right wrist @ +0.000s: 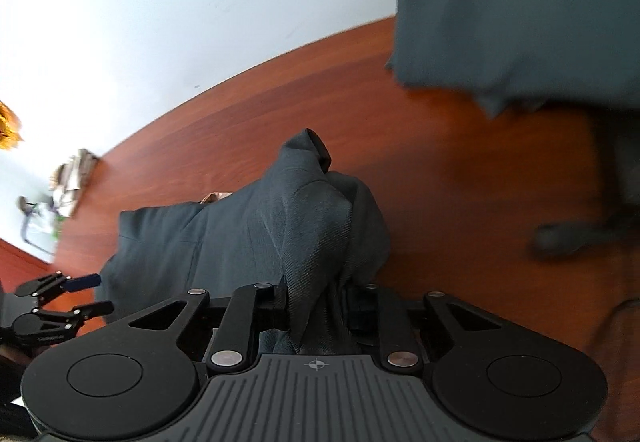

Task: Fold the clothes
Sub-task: 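Grasp the folded jacket with the right gripper and lift it off the table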

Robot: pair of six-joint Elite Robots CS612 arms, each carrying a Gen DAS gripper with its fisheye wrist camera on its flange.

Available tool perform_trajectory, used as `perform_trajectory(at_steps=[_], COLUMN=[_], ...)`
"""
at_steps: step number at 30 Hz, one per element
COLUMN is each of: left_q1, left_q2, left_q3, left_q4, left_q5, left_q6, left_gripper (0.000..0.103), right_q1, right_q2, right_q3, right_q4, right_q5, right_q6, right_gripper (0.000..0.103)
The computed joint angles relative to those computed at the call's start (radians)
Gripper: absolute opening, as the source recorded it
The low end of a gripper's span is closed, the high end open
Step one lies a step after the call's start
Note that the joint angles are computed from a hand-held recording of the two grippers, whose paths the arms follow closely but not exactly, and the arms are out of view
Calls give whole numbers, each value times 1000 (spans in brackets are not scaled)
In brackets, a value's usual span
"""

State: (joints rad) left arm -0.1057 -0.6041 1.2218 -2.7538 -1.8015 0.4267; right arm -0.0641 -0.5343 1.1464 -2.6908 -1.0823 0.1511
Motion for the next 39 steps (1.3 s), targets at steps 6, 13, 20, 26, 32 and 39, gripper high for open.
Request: perform_trajectory(at_steps=[6,13,20,26,32,39], left_q1=[-2,84,146,184,220,240], left_q2=[54,88,120,128,135,129], left_q3=[-83,-159,-215,-243,-277,-276], left_q4=[58,154,335,400,400,353], left_q5=[-85,-172,-308,-421,-478,-480], left_q6=[219,115,202,333,333,270], left_gripper=[70,70,70,70,70,70], right_q1=[28,115,217,286,328,365], right_q2=[-42,-65,-27,37,132,289], right_q3=[-30,-107,-246,-387,-545,-781], right_q4=[83,189,332,451,541,655], right_q5=[-126,-340,-551,-621,-620,-619], right_q6=[-58,-103,-88,-36,65,76], right_gripper=[22,22,23,25,28,28])
